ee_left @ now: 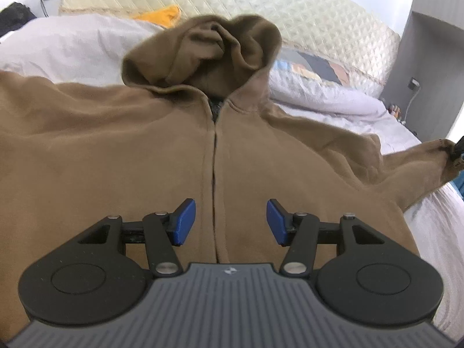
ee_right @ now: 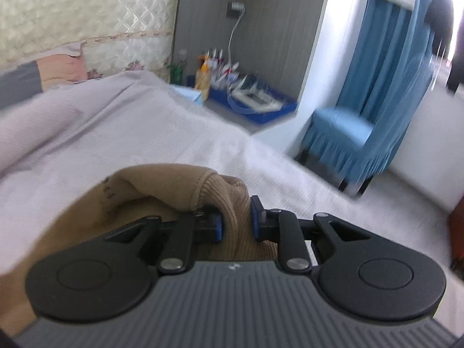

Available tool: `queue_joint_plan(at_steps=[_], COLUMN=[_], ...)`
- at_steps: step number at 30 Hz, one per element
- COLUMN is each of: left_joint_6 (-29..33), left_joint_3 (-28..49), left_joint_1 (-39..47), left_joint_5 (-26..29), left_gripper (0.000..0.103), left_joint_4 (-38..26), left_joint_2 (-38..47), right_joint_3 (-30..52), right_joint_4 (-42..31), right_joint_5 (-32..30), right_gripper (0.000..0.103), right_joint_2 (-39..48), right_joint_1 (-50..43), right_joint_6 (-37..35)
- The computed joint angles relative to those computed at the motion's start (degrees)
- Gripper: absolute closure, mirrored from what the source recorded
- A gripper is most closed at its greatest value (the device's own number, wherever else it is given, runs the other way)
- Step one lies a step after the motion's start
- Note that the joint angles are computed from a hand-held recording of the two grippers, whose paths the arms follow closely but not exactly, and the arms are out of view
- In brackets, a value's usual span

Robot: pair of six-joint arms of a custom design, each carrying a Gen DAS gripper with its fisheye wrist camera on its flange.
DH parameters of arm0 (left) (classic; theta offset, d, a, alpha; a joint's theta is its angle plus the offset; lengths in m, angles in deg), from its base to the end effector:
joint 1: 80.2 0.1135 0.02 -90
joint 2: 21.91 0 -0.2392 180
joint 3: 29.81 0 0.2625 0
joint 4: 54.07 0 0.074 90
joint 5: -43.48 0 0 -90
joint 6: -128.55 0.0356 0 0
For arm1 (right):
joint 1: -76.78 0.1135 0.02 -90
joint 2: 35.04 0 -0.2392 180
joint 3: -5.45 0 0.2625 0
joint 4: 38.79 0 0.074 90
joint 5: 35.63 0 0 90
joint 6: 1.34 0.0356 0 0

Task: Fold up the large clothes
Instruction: 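Lift the sleeve with the right gripper and fold it across the hoodie front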

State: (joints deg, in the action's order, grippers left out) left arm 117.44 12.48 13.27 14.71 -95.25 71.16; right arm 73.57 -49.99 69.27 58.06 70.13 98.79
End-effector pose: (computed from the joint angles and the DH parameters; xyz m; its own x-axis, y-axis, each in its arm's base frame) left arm 0.0193 0.1972 0.0579 -0.4580 -0.2502 -0.8530 -0.1516 0.9675 -0.2024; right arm 0.3549 -0.0506 0.1775 -0.5213 0.2319 -0.8213 0.4162 0.9092 -0.0075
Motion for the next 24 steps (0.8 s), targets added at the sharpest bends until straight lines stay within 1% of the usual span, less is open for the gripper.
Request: queue_joint_plan(at_steps=[1,3,6,8,9,10,11,14,15,17,19,21,23,24], left_joint_6=[0.94,0.82,4.54,3.83,4.12,4.42,4.91,9.50,9.08,4.99,5.04,6.47,8.39,10.51], left_joint_3=[0.82,1.88,5.49,6.04,7.10,8.23,9.52,14.28,14.41,14.13,16.73,19.04,21.27,22.82], left_joint_1=[1.02,2.16,4.54,5.98,6.87,7.75,8.62,10.85,11.07,10.84,11.04,12.03,13.20,14.04], left_joint_5=[1.22,2.05,2.90,3.41,3.97,4.41,4.79,7.08,7.90,7.74,8.02,8.56,9.12,9.48], left_gripper=[0.043,0.044,0.044,0.044,0.044,0.044,0.044,0.044,0.044,0.044,0.044,0.044,0.044,0.044], left_joint_4=[-1.39,-2.93,-9.30,-9.38,-10.52,-11.73,-13.30,-19.72,-18.77,-15.47,-18.49,-21.80,-25.31,-28.12], left_joint_2=[0.65,0.62,2.59,2.01,2.41,3.06,3.79,7.52,7.47,6.12,7.76,9.15,10.57,11.77], right_joint_3=[0.25,2.30,6.47,8.88,10.42,11.84,13.82,19.25,21.39,26.21,32.37,39.05,46.70,51.40], right_joint_4=[-3.62,-11.94,-24.41,-31.61,-35.13,-38.22,-42.04,-50.78,-53.46,-58.76,-64.28,-69.84,-76.55,-80.66], right_joint_5=[-2.17,-5.71,-7.41,-9.23,-9.87,-9.77,-8.37,-6.21,-5.84,-2.19,4.33,11.16,19.60,24.34], right_gripper=[0.082,0.082,0.082,0.082,0.082,0.082,0.082,0.082,0.082,0.082,0.082,0.082,0.082,0.082], right_joint_2=[-2.14,-5.93,-11.55,-16.40,-18.47,-20.09,-22.08,-26.98,-28.34,-29.73,-29.45,-28.24,-24.85,-22.03], right_joint_1=[-0.22,-0.35,0.91,1.98,2.80,3.80,5.97,11.66,14.12,20.51,29.40,39.70,50.94,57.83], right_joint_6=[1.22,1.05,-0.50,0.56,1.26,1.48,2.02,4.00,5.62,8.15,11.47,16.63,22.27,25.76])
